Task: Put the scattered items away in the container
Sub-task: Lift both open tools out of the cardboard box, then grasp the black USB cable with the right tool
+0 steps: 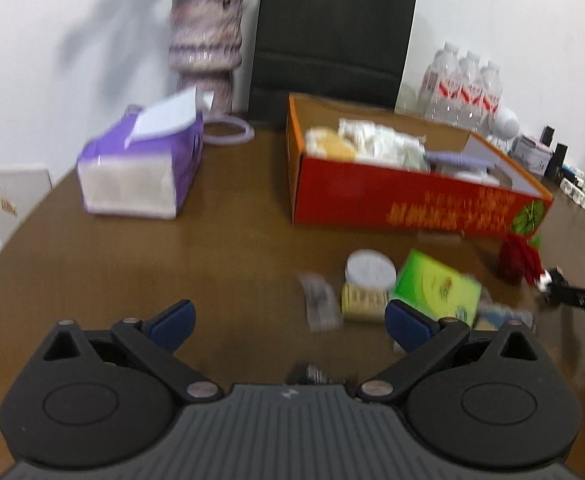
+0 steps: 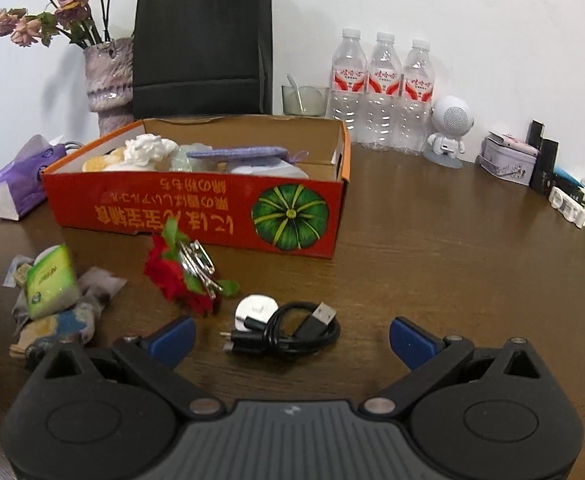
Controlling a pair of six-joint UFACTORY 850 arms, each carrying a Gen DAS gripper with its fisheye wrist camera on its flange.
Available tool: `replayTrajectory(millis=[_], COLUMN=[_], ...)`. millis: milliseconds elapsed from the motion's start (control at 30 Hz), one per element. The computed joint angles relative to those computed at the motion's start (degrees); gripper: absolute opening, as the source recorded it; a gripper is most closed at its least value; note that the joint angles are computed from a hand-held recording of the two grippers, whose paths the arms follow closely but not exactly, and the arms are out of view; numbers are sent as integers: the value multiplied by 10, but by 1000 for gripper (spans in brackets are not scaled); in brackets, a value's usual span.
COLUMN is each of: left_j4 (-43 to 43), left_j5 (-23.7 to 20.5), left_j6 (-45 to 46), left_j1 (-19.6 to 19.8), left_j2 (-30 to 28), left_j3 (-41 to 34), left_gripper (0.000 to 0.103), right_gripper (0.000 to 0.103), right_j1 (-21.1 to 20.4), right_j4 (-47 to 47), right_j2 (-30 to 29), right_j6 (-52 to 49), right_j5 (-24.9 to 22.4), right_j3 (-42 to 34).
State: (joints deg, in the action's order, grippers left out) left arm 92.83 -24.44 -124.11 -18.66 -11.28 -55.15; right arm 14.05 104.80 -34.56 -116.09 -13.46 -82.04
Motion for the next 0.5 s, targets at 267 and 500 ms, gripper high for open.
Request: replayTrajectory(millis=[267,500], left_j4=[20,26], left_j5=[-8,-28], left_j6=[-16,1], left_j1=[-23,-29], left_j2=[2,3], left_j3=[21,23], left_gripper=[88,4], right_gripper=[93,33], right_j1=[1,-8], right_j4=[-33,1], right_j2=[-23,-6], right_j6=[54,4], right_j5=[7,-29], right_j3=[-23,2])
